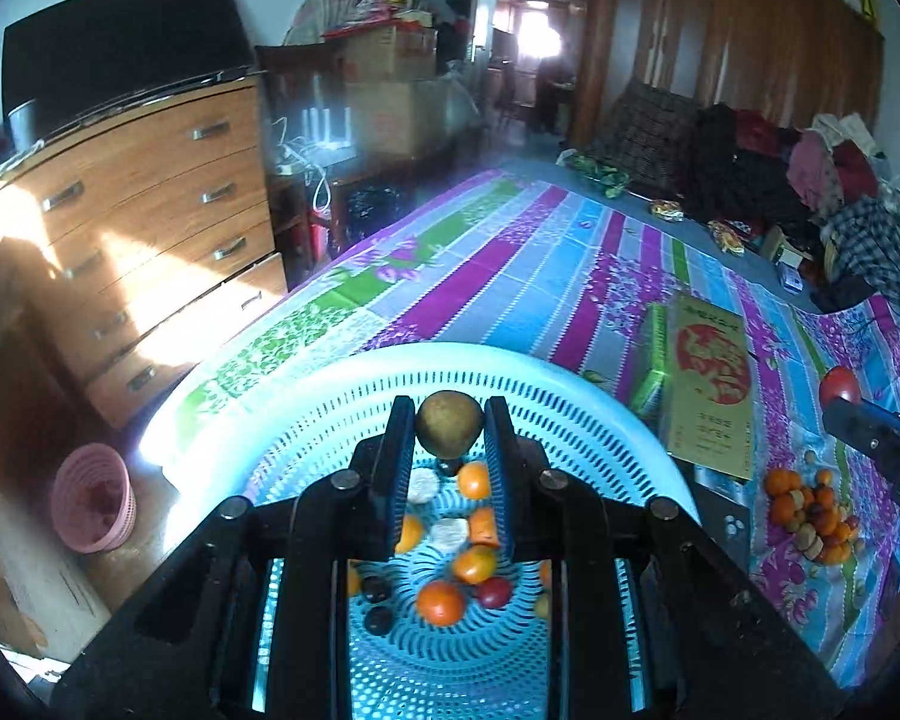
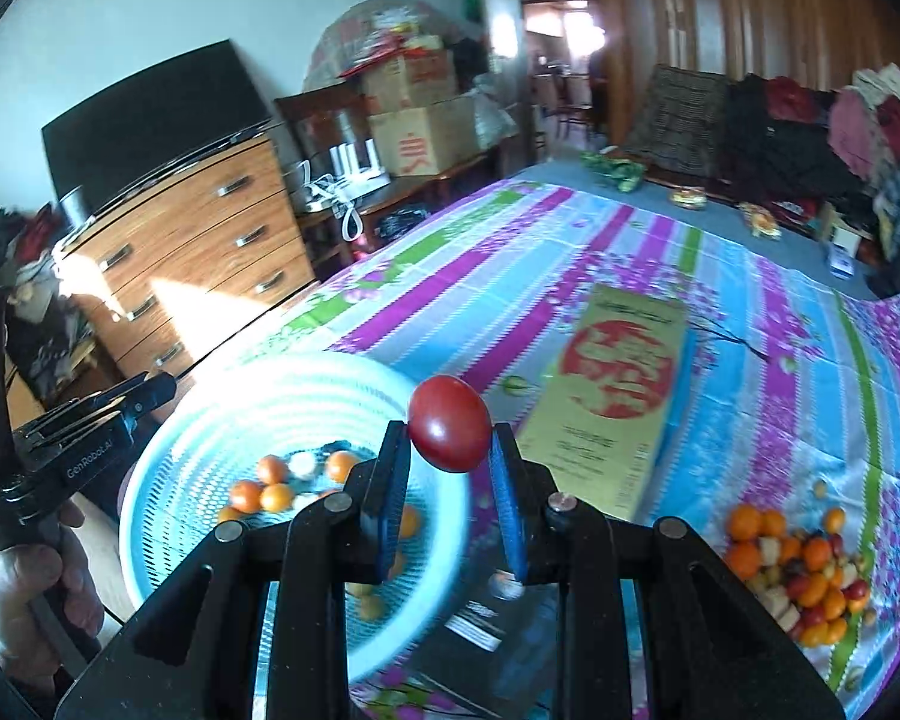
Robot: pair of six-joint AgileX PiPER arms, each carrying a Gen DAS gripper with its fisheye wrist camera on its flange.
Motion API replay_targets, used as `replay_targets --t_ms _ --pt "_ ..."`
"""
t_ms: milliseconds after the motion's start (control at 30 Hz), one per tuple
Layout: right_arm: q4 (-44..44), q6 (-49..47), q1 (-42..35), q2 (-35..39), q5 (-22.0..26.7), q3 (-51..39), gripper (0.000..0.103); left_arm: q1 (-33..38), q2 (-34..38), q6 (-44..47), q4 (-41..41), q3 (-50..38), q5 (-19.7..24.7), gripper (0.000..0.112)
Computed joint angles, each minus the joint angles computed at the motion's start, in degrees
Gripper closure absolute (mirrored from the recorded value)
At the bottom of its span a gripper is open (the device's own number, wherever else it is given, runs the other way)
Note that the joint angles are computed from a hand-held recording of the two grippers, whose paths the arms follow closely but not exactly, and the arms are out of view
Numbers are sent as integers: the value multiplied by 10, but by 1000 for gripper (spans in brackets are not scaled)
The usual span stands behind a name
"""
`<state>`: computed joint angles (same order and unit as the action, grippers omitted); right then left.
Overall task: Organize fruits
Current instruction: 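Lower both held fruits into the blue basket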
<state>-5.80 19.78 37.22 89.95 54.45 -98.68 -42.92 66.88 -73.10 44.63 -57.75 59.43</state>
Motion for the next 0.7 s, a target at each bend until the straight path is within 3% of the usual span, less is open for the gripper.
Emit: replay_targets --t_ms 367,700 --pt "27 -8 40 98 59 -110 72 104 -35 82 -79 55 -61 88" --pt "49 -16 41 125 67 -118 72 146 -36 136 -126 76 -97 88"
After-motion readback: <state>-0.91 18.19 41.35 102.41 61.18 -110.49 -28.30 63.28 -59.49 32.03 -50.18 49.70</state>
